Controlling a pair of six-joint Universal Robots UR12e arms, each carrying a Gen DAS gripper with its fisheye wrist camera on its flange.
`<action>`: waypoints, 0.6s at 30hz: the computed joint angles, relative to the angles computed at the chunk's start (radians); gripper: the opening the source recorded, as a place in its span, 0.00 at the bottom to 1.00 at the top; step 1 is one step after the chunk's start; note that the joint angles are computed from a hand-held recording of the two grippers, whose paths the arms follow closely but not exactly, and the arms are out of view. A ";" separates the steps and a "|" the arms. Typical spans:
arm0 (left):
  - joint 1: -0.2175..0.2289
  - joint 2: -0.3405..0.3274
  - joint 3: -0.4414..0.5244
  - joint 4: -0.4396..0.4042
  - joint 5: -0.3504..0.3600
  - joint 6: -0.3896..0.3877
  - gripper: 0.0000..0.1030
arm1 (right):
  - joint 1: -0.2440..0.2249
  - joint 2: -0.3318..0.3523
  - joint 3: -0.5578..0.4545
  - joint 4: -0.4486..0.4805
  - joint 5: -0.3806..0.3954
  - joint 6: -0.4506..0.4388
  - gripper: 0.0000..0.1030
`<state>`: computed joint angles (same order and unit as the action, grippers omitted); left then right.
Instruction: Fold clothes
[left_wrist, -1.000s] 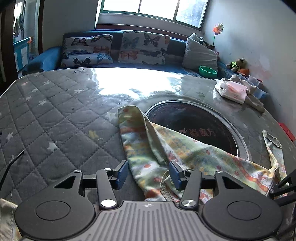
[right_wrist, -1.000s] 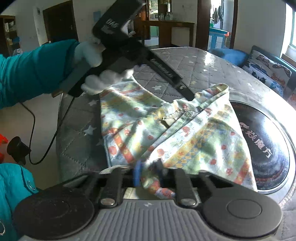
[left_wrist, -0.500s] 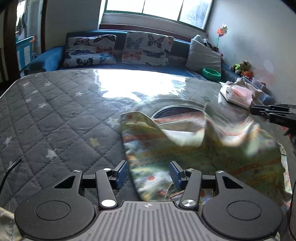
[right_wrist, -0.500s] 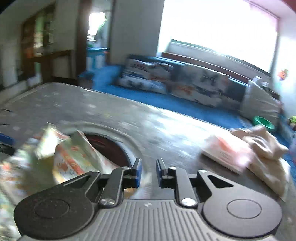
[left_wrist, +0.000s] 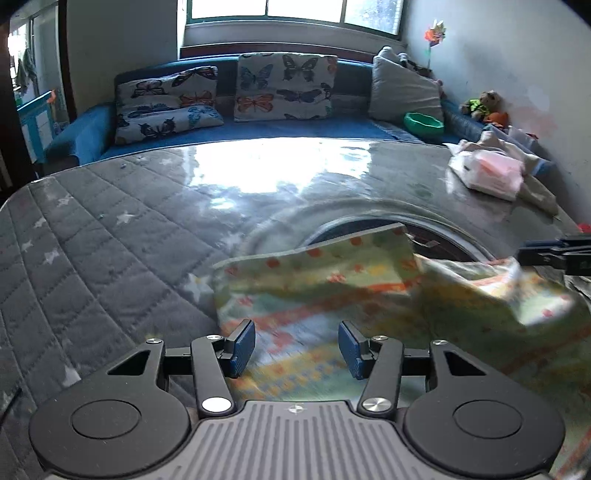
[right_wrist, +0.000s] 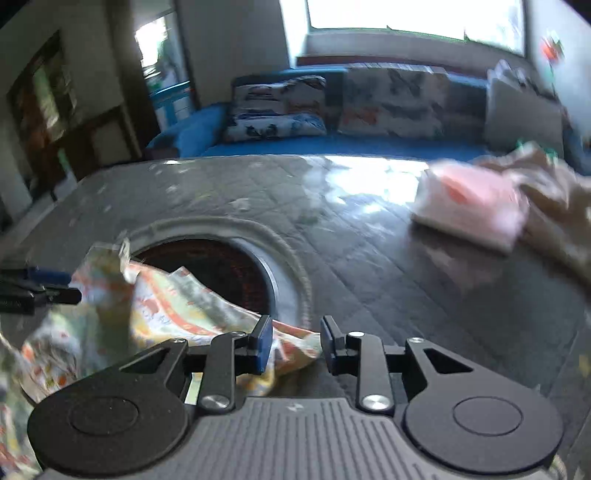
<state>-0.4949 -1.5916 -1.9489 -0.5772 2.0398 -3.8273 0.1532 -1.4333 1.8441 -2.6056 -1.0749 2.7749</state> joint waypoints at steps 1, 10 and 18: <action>0.004 -0.002 0.003 -0.012 0.008 -0.002 0.52 | -0.005 0.004 -0.011 0.029 0.002 0.015 0.27; 0.039 -0.014 0.010 -0.056 0.017 -0.012 0.53 | 0.007 0.037 -0.056 0.137 -0.014 -0.013 0.27; 0.038 -0.026 0.012 -0.027 0.023 0.050 0.48 | 0.047 0.038 -0.055 0.038 -0.115 -0.204 0.05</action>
<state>-0.4567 -1.6180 -1.9367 -0.6042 2.0631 -3.7774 0.2002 -1.3953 1.7890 -2.5674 -1.1902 2.5712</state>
